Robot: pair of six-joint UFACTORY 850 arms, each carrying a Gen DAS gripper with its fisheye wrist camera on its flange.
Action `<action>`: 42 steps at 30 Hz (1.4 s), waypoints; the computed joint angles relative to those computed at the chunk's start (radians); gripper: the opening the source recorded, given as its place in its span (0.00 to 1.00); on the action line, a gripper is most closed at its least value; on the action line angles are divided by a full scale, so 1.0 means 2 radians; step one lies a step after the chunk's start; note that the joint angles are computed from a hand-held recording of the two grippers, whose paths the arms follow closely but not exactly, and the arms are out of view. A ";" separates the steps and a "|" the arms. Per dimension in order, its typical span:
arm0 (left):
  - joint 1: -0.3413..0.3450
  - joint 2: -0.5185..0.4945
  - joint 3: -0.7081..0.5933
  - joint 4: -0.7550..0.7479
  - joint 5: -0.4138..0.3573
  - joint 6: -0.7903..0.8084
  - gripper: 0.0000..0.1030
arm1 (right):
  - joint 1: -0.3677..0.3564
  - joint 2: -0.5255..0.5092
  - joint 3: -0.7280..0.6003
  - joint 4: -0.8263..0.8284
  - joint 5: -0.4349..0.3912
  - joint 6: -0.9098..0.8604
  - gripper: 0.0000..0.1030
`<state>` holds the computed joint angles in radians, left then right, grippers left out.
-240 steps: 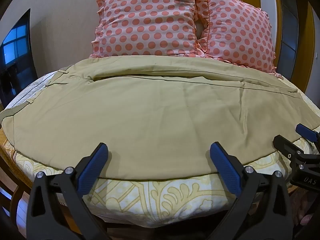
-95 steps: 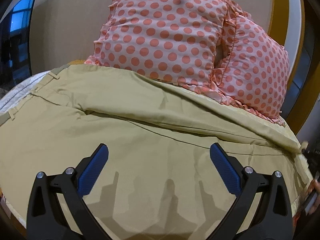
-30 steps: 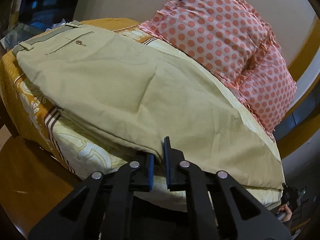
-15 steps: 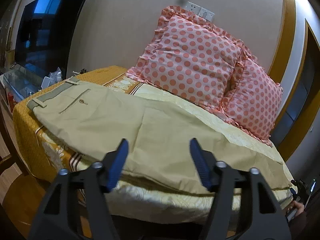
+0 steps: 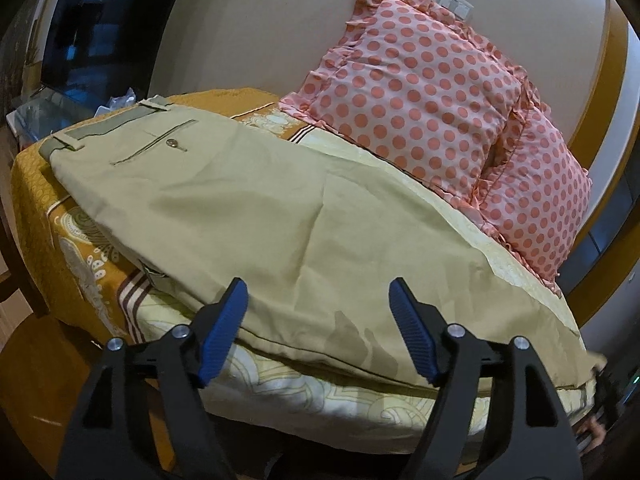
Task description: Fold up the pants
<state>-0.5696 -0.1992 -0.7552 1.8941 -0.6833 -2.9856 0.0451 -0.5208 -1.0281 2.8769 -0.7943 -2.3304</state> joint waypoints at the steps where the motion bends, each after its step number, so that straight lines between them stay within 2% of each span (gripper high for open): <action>1: 0.000 0.000 0.001 0.003 -0.002 -0.002 0.74 | 0.005 0.004 -0.006 -0.016 -0.005 -0.001 0.04; 6: -0.001 0.001 0.005 0.021 -0.009 -0.023 0.75 | 0.056 -0.003 -0.079 -0.145 -0.038 0.050 0.04; 11: -0.003 0.016 0.016 0.032 -0.019 -0.049 0.75 | 0.134 -0.055 -0.186 -0.317 -0.058 0.143 0.04; 13: -0.008 0.025 0.022 0.014 -0.038 -0.039 0.75 | 0.171 -0.082 -0.233 -0.421 -0.029 0.192 0.04; 16: -0.016 0.040 0.033 -0.041 -0.073 0.002 0.76 | 0.231 -0.117 -0.279 -0.578 0.069 0.258 0.07; 18: -0.017 0.049 0.042 -0.072 -0.091 0.019 0.76 | 0.246 -0.125 -0.285 -0.665 0.094 0.312 0.10; 19: -0.016 0.054 0.048 -0.086 -0.099 0.023 0.77 | 0.245 -0.123 -0.280 -0.679 0.091 0.321 0.14; 20: -0.014 0.059 0.054 -0.101 -0.105 0.026 0.77 | 0.244 -0.118 -0.272 -0.671 0.088 0.316 0.29; 21: -0.012 0.063 0.060 -0.111 -0.109 0.027 0.77 | 0.241 -0.115 -0.267 -0.655 0.086 0.305 0.50; 22: -0.008 0.068 0.065 -0.121 -0.111 0.027 0.77 | 0.238 -0.109 -0.257 -0.621 0.084 0.278 0.58; 24: -0.001 0.074 0.075 -0.133 -0.112 0.020 0.77 | 0.233 -0.096 -0.235 -0.528 0.090 0.209 0.58; 26: 0.005 0.077 0.082 -0.143 -0.114 0.012 0.77 | 0.233 -0.099 -0.242 -0.510 0.130 0.207 0.51; 27: 0.009 0.078 0.085 -0.143 -0.111 0.007 0.77 | 0.243 -0.108 -0.260 -0.532 0.178 0.236 0.47; 29: 0.014 0.078 0.088 -0.141 -0.108 0.004 0.77 | 0.262 -0.131 -0.286 -0.628 0.250 0.304 0.49; 31: 0.022 0.076 0.087 -0.138 -0.104 0.010 0.77 | 0.271 -0.121 -0.279 -0.677 0.274 0.319 0.49; 34: 0.040 0.072 0.083 -0.126 -0.087 0.022 0.77 | 0.267 -0.122 -0.281 -0.671 0.259 0.320 0.55; 37: 0.061 0.070 0.078 -0.105 -0.054 0.018 0.77 | 0.265 -0.121 -0.275 -0.660 0.245 0.314 0.58; 38: 0.068 0.070 0.080 -0.089 -0.039 0.004 0.77 | 0.267 -0.126 -0.282 -0.666 0.245 0.322 0.59; 40: 0.069 0.068 0.078 -0.077 -0.033 -0.005 0.77 | 0.267 -0.128 -0.283 -0.672 0.245 0.325 0.60; 42: 0.069 0.066 0.079 -0.033 -0.024 -0.045 0.78 | 0.266 -0.128 -0.283 -0.672 0.242 0.325 0.62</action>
